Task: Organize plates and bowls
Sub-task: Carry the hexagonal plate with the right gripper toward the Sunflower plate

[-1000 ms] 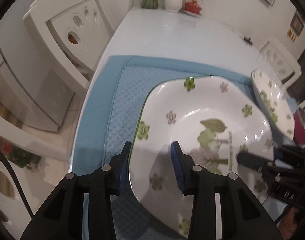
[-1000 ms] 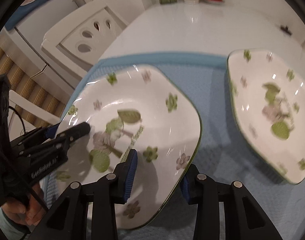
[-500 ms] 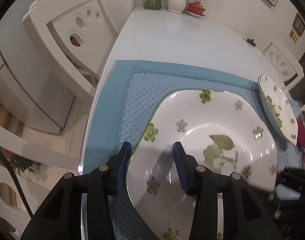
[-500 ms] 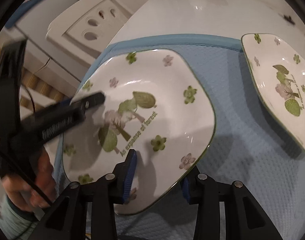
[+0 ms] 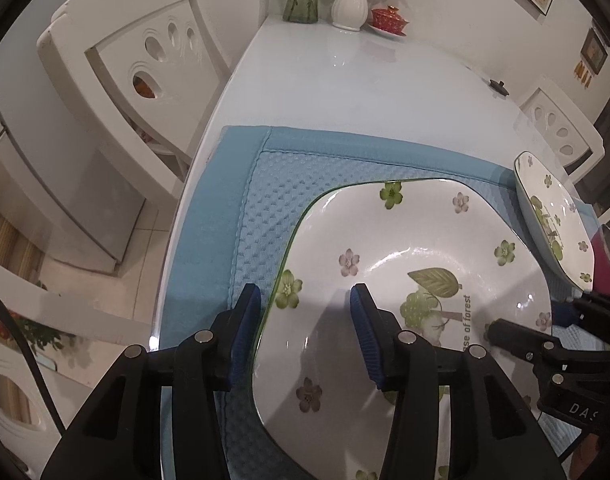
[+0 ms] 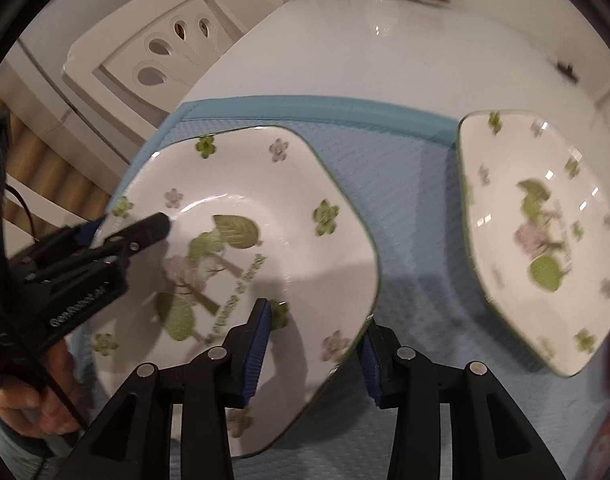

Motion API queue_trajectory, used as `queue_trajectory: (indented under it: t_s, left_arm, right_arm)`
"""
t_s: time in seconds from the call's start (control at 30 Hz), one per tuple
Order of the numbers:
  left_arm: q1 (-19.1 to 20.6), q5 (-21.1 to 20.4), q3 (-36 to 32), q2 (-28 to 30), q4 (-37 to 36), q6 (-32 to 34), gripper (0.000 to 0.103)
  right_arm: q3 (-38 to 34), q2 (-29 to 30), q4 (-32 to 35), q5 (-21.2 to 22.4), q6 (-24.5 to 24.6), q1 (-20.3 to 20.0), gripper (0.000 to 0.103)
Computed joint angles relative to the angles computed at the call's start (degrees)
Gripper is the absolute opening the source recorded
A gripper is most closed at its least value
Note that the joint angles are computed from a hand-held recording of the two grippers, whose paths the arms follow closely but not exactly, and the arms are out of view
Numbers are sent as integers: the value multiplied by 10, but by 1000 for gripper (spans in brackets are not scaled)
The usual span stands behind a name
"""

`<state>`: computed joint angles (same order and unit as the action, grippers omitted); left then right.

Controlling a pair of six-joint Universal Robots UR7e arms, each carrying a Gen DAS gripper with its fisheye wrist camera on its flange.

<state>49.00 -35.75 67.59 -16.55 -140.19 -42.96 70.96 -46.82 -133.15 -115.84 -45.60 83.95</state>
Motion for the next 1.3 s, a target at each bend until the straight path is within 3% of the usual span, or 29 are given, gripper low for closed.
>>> queue_trajectory:
  t_s: [0.3, 0.4, 0.87, 1.0, 1.13, 1.3]
  left_arm:
    - [-2, 11, -16, 11, 5, 8, 46]
    - [-7, 23, -15, 13, 11, 9, 45]
    - [-41, 56, 26, -12, 28, -26, 45]
    - [-52, 57, 27, -20, 70, -70, 45]
    - [-60, 44, 25, -24, 94, -109, 45]
    - [-66, 47, 16, -17, 110, -117, 45]
  right_arm:
    - [-46, 35, 5, 25, 9, 0, 47]
    - [-24, 31, -39, 27, -7, 2, 47]
    - [44, -28, -65, 60, -57, 7, 45]
    - [57, -50, -41, 56, -34, 6, 46]
    - [46, -54, 10, 51, 26, -1, 46]
    - [36, -52, 50, 45, 82, -11, 46]
